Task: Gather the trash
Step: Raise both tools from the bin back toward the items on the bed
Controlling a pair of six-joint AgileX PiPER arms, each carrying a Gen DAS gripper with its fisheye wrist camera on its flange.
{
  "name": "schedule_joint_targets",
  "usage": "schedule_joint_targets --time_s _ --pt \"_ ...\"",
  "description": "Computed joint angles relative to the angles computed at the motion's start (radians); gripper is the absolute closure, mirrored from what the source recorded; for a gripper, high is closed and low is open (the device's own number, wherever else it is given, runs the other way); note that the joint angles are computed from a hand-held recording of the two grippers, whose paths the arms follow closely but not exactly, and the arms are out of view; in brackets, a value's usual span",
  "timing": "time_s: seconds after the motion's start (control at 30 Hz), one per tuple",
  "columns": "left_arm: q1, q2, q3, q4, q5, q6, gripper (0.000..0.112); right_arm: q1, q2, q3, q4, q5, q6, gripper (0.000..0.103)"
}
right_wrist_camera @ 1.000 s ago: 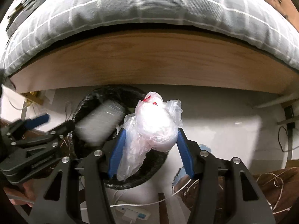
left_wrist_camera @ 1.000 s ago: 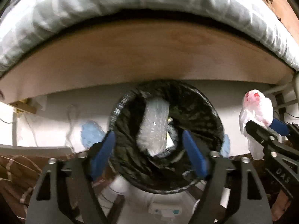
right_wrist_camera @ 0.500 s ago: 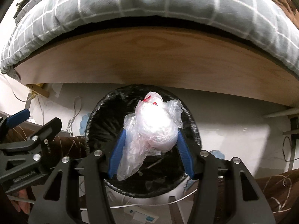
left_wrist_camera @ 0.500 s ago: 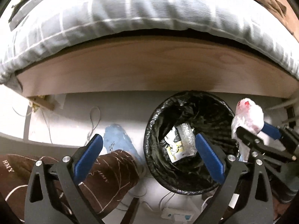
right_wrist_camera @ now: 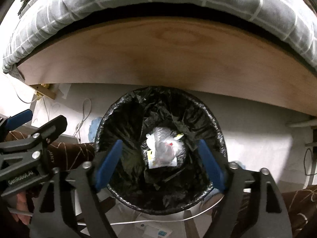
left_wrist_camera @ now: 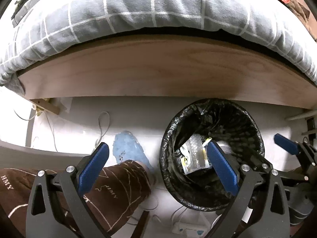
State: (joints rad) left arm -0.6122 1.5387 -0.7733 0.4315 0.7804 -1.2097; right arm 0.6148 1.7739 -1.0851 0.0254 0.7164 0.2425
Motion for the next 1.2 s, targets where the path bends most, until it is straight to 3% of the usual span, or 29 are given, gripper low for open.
schedule_joint_targets --time_s 0.2,0.37,0.6,0.9,1.2 --pt "0.016 -0.075 0.014 -0.019 0.006 0.027 0.015 0.028 -0.010 -0.008 -0.070 0.004 0.083 0.010" --pt "0.062 -0.144 0.003 -0.100 0.012 0.138 0.015 0.020 -0.057 -0.030 -0.123 0.050 0.126 0.008" --pt "0.079 -0.237 -0.068 -0.119 0.103 0.227 0.015 0.013 -0.136 -0.098 -0.176 0.135 0.168 0.008" --pt "0.048 -0.280 -0.229 -0.003 0.275 0.216 0.015 -0.019 -0.211 -0.250 -0.235 0.211 0.119 0.008" --pt "0.047 -0.236 -0.408 0.009 0.315 0.266 0.015 -0.071 -0.202 -0.426 -0.234 0.276 0.045 0.008"
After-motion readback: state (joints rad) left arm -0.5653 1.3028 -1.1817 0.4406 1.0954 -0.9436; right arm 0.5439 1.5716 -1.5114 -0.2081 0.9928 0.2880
